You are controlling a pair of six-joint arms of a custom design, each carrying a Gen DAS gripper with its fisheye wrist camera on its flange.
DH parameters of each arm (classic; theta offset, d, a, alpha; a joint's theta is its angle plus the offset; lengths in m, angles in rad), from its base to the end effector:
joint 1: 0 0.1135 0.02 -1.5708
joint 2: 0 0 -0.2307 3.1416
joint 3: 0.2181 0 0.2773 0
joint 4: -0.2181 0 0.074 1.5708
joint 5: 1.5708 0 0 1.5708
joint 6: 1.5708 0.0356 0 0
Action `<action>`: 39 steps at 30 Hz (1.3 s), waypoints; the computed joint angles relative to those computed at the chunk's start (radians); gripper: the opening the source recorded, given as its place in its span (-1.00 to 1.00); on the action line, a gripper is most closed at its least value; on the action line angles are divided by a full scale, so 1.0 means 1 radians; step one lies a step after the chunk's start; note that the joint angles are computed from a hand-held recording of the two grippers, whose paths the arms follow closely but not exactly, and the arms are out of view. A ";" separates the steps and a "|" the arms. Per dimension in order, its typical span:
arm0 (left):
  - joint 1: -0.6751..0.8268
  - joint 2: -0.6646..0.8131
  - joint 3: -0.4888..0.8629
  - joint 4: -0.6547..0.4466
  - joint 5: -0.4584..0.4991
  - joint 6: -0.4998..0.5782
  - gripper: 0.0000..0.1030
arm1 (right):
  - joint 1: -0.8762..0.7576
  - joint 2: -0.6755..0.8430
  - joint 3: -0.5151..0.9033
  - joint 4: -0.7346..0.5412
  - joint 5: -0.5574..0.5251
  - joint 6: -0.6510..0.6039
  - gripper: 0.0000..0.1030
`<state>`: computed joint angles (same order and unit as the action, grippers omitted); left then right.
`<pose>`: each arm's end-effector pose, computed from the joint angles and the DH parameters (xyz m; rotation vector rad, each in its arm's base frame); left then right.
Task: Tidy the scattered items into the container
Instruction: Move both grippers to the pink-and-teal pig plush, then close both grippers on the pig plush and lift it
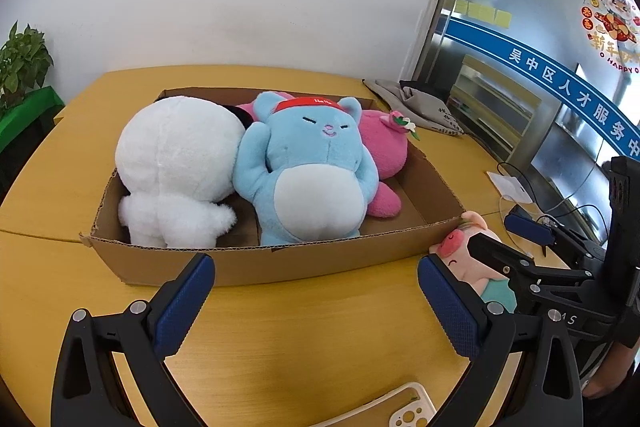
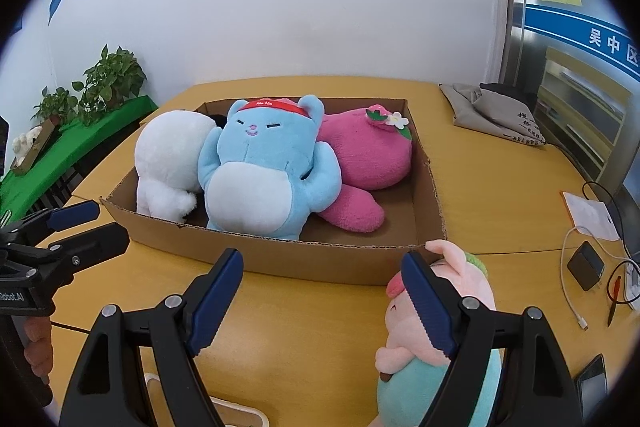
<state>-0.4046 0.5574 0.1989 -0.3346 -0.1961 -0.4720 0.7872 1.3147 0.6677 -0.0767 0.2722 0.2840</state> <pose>0.1706 -0.0655 0.1271 -0.1802 2.2528 -0.2486 0.2149 0.2021 0.1497 -0.4295 2.2343 0.2551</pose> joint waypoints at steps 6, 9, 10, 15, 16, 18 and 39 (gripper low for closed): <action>-0.019 0.208 0.065 0.128 0.068 -0.023 0.99 | -0.117 -0.185 -0.168 -0.008 -0.042 -0.018 0.58; -0.051 0.332 0.106 0.205 0.081 -0.034 0.99 | -0.244 -0.249 -0.254 -0.016 -0.125 -0.041 0.58; -0.061 0.381 0.123 0.236 0.088 -0.038 0.99 | -0.287 -0.242 -0.269 -0.016 -0.165 -0.062 0.58; -0.096 0.626 0.216 0.368 0.136 -0.068 0.99 | -0.383 -0.057 -0.274 0.075 -0.293 -0.114 0.74; -0.103 0.666 0.233 0.383 0.141 -0.073 0.99 | -0.403 -0.004 -0.263 0.102 -0.357 -0.117 0.82; -0.115 0.722 0.259 0.399 0.142 -0.084 0.99 | -0.410 0.091 -0.231 0.136 -0.419 -0.123 0.88; -0.141 1.112 0.434 0.575 0.332 -0.053 0.39 | -0.088 0.112 -0.310 0.244 -0.308 -0.276 0.73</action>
